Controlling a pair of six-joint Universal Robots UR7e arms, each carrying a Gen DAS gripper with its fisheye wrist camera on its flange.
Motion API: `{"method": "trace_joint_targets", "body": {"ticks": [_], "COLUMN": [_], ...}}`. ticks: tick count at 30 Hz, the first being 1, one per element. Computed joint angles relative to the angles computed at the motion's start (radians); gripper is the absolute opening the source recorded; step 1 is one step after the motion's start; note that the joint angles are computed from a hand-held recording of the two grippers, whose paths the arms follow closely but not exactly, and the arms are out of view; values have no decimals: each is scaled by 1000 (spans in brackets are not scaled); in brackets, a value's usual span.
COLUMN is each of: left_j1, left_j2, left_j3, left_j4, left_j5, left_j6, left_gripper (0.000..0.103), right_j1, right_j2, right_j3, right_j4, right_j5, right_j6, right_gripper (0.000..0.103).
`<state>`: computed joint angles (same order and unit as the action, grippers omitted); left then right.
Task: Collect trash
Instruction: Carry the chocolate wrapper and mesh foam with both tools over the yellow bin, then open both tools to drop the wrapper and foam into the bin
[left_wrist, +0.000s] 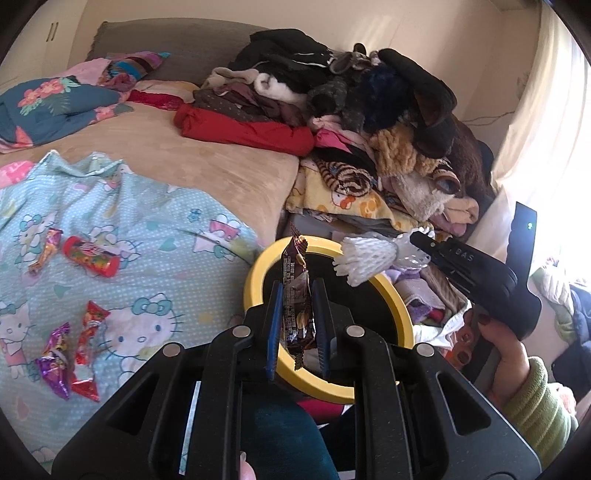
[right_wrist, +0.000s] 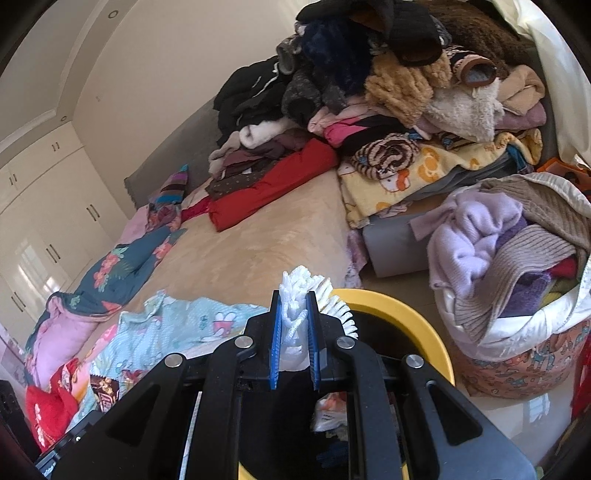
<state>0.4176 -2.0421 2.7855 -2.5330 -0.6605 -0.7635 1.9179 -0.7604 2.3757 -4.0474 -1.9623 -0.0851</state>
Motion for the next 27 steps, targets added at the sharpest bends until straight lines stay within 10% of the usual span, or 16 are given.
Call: {"method": "trace_joint_targets", "body": {"ticks": [27], "left_j1": [200], "left_j2": [480], "left_j3": [-55], "left_j4": [-544], "left_j5": [-167], "left_j6": [255], "left_gripper": [11], "right_j1": [-92], "right_j2": [45], "right_j3": [-5], "right_j4": [-4], "right_j5": [-38], "right_j6": [-73], "right_gripper": [12]}}
